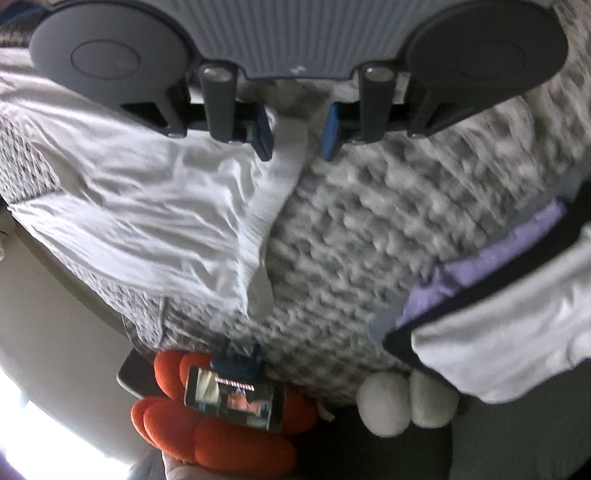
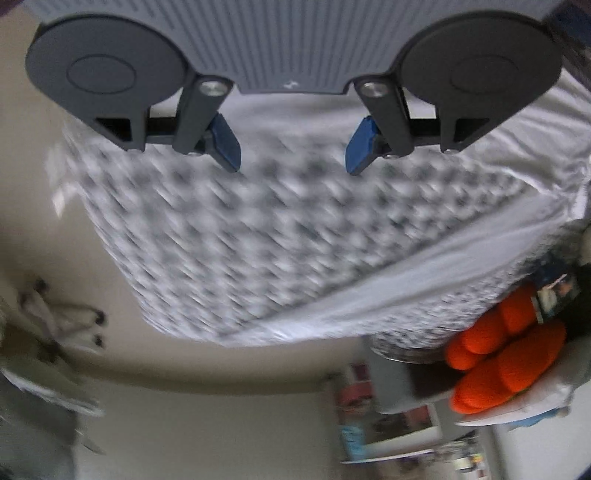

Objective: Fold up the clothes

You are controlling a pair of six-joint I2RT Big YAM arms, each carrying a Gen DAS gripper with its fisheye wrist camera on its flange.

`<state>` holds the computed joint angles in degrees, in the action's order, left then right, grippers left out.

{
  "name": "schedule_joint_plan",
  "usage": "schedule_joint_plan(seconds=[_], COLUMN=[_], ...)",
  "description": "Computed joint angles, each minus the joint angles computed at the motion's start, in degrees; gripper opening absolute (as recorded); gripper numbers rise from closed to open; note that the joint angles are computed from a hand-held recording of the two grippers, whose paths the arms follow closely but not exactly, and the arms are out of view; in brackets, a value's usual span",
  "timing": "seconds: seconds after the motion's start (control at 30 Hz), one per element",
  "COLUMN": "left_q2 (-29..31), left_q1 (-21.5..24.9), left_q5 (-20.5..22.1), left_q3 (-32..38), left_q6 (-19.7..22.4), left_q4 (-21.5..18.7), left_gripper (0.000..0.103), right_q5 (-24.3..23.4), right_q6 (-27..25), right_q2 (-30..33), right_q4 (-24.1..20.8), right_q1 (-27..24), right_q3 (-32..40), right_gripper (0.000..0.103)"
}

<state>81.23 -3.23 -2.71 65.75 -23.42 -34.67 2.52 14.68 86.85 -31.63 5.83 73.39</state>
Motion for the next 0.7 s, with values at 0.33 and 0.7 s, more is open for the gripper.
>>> schedule_joint_plan(seconds=[0.33,0.7], left_q2=[-1.0,-4.3], left_q1=[-0.9,0.6], left_q5=[-3.8,-1.0], left_q3=[-0.8,-3.0], left_q6=[4.1,1.2], left_q4=[-2.4,-3.4], left_gripper=[0.033,0.032], right_q5=[2.2,3.1], right_q6=[2.6,5.5], right_q2=[-5.4,-9.2], right_q4=[0.7,2.0], right_q1=[-1.1,-4.4], right_q3=[-8.0,-12.4], right_gripper=[0.067,0.067])
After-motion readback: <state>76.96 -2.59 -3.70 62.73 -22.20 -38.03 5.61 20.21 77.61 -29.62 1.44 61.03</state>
